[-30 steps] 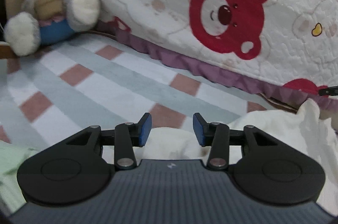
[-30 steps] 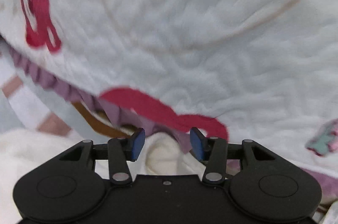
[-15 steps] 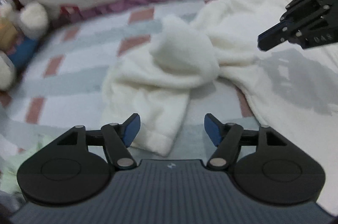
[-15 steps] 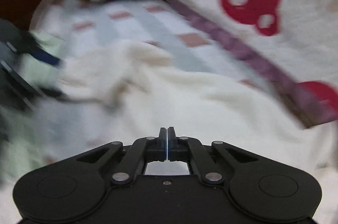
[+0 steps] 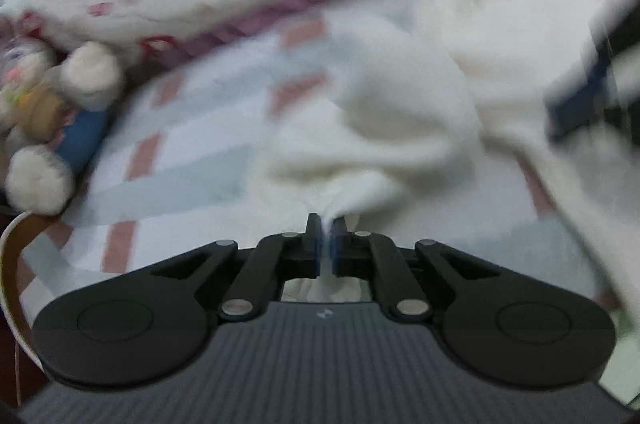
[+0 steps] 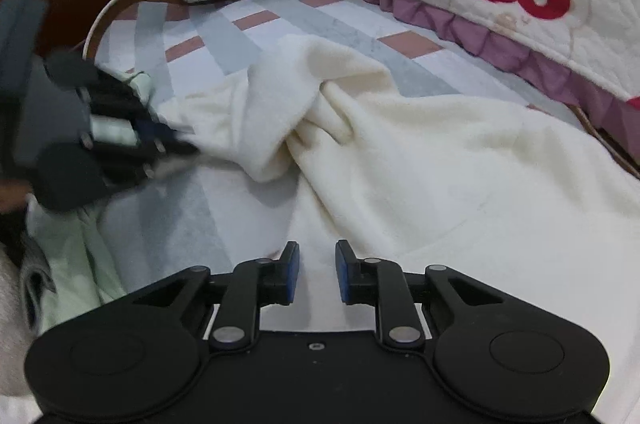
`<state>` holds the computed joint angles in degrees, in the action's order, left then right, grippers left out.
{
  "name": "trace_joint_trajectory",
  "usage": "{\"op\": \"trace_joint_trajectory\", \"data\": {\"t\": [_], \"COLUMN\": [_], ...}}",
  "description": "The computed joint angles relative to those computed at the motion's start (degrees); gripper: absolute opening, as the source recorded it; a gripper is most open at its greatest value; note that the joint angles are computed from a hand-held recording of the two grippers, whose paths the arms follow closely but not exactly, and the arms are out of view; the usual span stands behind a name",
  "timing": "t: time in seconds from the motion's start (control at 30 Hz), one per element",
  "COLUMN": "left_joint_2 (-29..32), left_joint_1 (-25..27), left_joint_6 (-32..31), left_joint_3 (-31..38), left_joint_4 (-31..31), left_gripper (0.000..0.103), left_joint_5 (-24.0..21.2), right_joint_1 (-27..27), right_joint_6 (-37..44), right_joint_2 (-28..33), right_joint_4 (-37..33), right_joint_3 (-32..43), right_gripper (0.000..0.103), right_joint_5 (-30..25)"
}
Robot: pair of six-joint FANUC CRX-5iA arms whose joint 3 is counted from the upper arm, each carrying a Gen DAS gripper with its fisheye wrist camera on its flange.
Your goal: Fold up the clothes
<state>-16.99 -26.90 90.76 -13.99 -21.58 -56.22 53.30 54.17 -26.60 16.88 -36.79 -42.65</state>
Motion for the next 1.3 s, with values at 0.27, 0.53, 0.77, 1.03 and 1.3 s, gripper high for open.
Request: {"op": "trace_joint_trajectory", "data": {"t": [0.27,0.53,0.77,1.03,1.3], "left_joint_2": [-1.2,7.8,9.4,1.2,5.2], "left_joint_1": [18.0,19.7,21.3,22.8,29.1], "left_joint_6": [2.5,5.3,20.7,9.4,22.7], "left_joint_3": [7.2,16.1,10.9,-0.7,-5.3], "left_joint_4": [7.0,0.5,-1.3,10.9,21.5], "left_gripper": [0.003,0.003,0.041,0.056,0.056], "left_joint_5": [4.3,-0.9,-1.2,1.5,5.3], "right_joint_1": [0.5,2.8,2.7,2.8,3.9], "right_joint_6": [-3.2,-2.8,-4.4,-9.2,-13.3], "right_joint_2": [0.5,1.0,0.6,-9.0,-14.9], "right_joint_4": [0.9,3.1,1.6,0.5,0.3], "right_joint_3": [-1.1,-1.4,-1.6,-7.2,-10.7], "right_gripper": [0.033,0.041,0.055,0.055,0.055], "right_joint_5": [3.0,1.8,3.3,1.0,1.3]}}
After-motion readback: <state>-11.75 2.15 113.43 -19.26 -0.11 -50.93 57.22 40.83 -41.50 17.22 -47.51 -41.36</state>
